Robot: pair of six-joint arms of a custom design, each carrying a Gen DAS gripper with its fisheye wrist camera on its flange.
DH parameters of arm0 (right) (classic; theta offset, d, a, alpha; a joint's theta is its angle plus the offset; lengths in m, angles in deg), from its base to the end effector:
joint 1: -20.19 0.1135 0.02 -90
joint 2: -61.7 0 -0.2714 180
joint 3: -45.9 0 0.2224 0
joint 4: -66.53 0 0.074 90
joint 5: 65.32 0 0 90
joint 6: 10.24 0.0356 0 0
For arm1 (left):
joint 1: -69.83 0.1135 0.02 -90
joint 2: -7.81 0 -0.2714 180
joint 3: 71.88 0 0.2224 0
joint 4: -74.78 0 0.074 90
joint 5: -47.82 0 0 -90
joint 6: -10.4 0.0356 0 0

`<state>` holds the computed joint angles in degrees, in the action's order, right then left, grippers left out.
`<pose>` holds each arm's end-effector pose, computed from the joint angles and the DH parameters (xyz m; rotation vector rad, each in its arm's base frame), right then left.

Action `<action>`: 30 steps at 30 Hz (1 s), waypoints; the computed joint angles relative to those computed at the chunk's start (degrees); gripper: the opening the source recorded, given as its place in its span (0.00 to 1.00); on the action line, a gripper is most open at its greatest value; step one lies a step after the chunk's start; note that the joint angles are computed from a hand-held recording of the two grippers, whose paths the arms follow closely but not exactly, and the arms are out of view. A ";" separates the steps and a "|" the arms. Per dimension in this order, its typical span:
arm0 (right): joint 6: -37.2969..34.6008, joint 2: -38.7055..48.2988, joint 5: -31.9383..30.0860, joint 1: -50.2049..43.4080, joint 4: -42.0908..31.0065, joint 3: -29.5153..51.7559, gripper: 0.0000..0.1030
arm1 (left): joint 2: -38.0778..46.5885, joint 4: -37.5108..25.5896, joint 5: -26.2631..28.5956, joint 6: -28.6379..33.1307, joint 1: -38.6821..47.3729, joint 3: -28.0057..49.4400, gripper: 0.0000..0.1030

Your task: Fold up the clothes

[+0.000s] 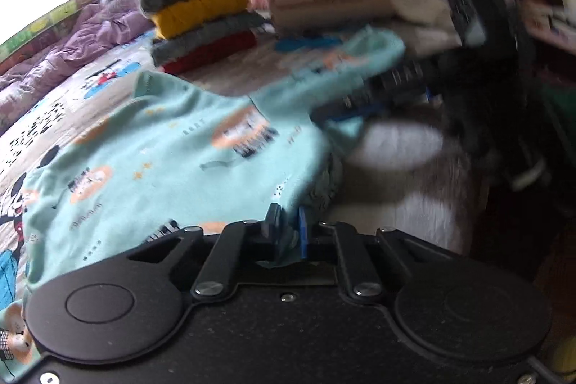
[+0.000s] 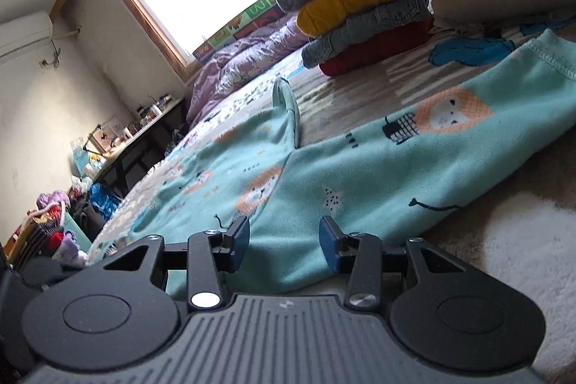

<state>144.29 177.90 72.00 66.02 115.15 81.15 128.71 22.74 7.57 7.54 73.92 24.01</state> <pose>0.1984 0.1666 0.0849 0.7636 1.8066 0.3848 0.3836 0.0002 0.1578 1.6242 1.6506 -0.5624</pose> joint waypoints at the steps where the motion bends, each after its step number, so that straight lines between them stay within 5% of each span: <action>1: -0.08 0.06 -0.04 -0.01 -0.19 0.12 0.43 | -0.37 -0.30 0.52 0.15 0.14 0.13 0.08; 6: 0.22 0.05 0.12 0.17 -0.21 0.11 0.43 | -7.46 22.07 -0.25 0.77 -0.71 -15.90 0.07; 9: 0.48 -0.17 0.39 0.45 -0.75 0.24 0.43 | -9.31 53.94 7.15 3.99 0.78 -32.62 0.07; 11: 0.64 -0.12 0.33 0.47 -0.31 0.03 0.43 | -3.77 82.38 10.06 6.22 1.57 -41.80 0.06; 12: 0.58 -0.03 0.22 0.41 -0.02 -0.05 0.43 | -1.57 86.43 9.83 9.24 1.63 -42.90 0.06; 14: 0.57 -0.15 -0.12 0.24 -0.21 -0.13 0.43 | 2.22 87.76 9.26 18.76 2.35 -43.00 0.06; 16: 0.57 -0.35 -0.22 0.26 -0.28 -0.30 0.43 | 2.64 81.50 8.35 24.78 3.19 -41.53 0.06; 19: 1.23 -1.49 0.59 0.69 -3.25 0.24 0.42 | 0.39 73.30 9.01 23.98 3.82 -39.81 0.06; 23: -0.34 -5.00 6.20 3.45 -17.33 5.69 0.44 | 0.47 72.82 8.14 21.16 2.87 -39.87 0.06; 27: -20.52 -3.08 7.16 6.00 -9.90 9.62 0.41 | 0.87 74.28 7.87 19.02 2.22 -40.11 0.06; 30: -20.67 -2.14 0.62 4.45 -26.58 17.87 0.32 | 0.29 70.79 7.45 17.89 2.50 -38.42 0.09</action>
